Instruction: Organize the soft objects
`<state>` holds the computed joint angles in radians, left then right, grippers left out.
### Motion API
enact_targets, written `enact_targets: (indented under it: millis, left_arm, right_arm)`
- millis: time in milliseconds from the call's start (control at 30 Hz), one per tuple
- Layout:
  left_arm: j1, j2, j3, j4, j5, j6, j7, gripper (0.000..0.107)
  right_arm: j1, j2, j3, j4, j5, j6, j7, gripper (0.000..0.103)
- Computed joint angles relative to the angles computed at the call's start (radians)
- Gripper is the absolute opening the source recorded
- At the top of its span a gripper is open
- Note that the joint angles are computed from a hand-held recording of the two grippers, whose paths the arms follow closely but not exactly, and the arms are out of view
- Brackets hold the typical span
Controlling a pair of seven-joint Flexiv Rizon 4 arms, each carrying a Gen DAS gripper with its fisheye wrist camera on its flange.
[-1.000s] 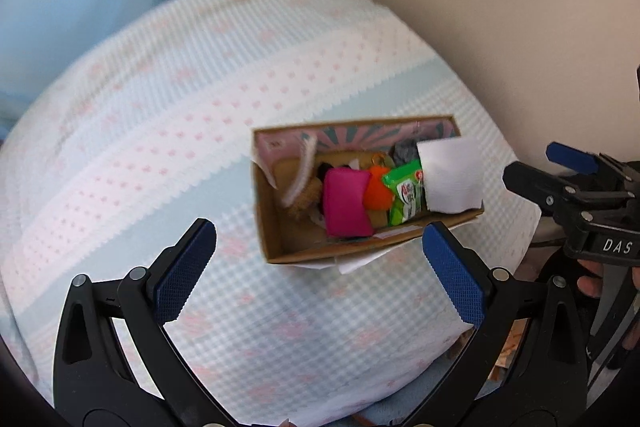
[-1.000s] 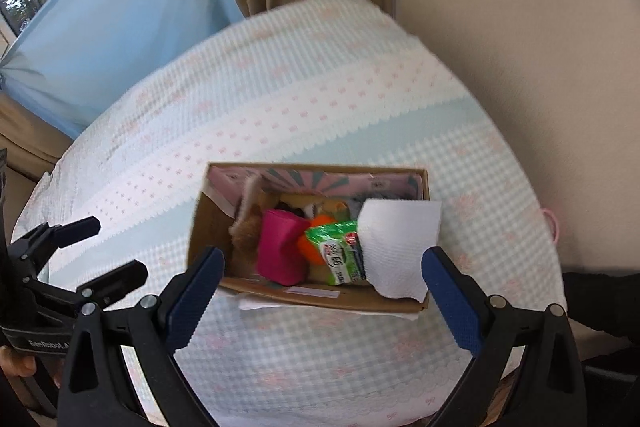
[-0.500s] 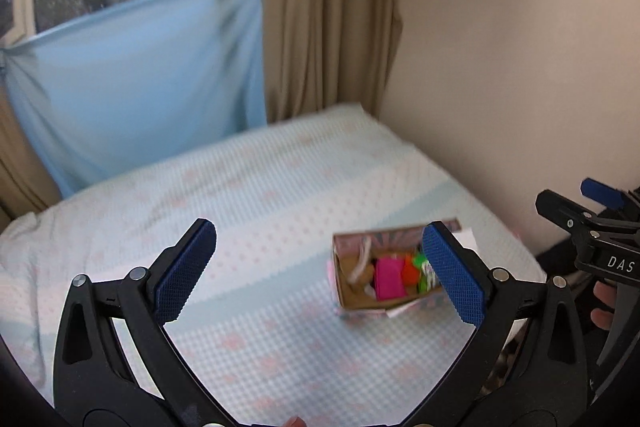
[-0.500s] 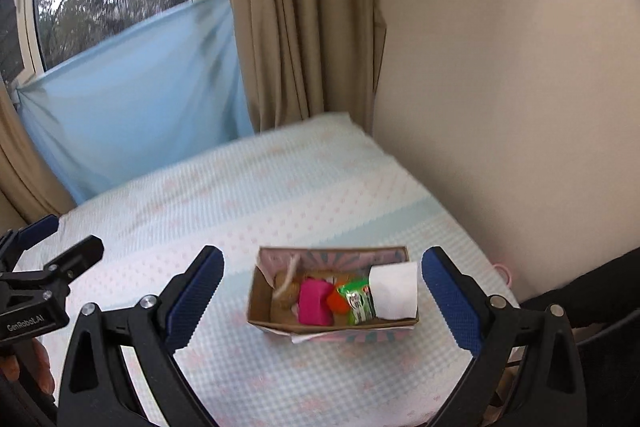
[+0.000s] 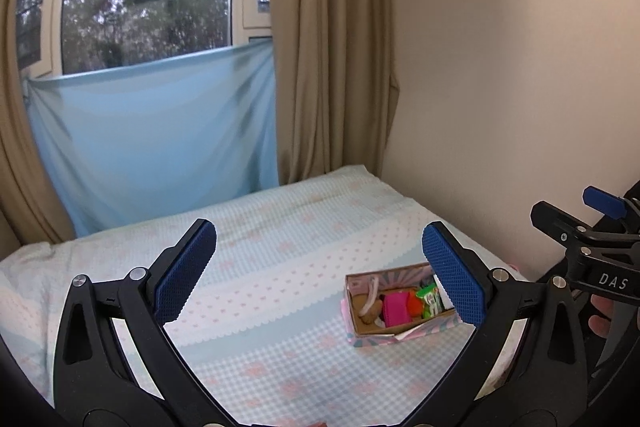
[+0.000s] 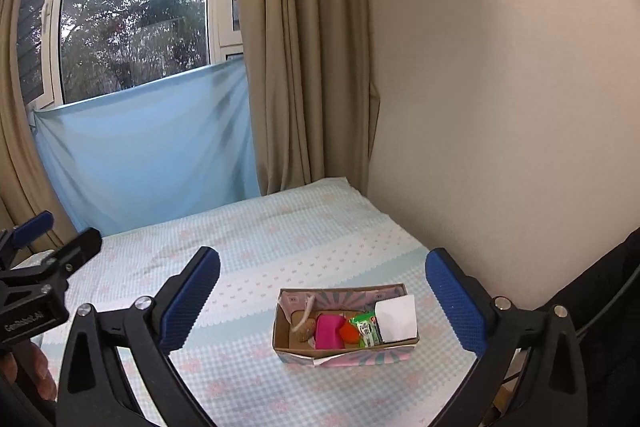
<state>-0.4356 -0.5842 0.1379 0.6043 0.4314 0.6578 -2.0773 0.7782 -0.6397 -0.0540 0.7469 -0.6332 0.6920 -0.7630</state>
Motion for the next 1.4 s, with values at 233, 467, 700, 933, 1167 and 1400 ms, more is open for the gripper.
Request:
enact_targets:
  millis: [233,467,700,933,1167,1400]
  left_arm:
    - [-0.021,0.034,0.008,0.047,0.040,0.019,-0.029,0.103]
    - [-0.018,0.024,-0.002,0.033,0.038,0.009,-0.016,0.103]
    - [-0.017,0.011,-0.001,0.014,0.028,-0.002,-0.011,0.103]
    - [-0.021,-0.004,0.006,-0.011,0.031,-0.015,-0.019,0.103]
    - [-0.020,-0.027,0.009,-0.045,0.026,-0.030,-0.021,0.103]
    - [-0.022,-0.041,0.012,-0.062,0.021,-0.034,-0.021,0.103]
  right_arm:
    - [0.008,0.038,-0.007,0.062,-0.040,0.022,0.052,0.102]
    - [0.004,0.039,0.000,0.062,-0.052,0.017,0.067,0.102]
    - [0.000,0.029,-0.003,0.044,-0.054,0.020,0.063,0.102]
    - [-0.006,0.013,-0.001,0.018,-0.033,0.022,0.041,0.102]
    - [-0.007,0.003,-0.005,-0.001,-0.020,0.018,0.028,0.102]
    - [-0.006,-0.006,-0.009,-0.021,-0.008,0.007,0.021,0.102]
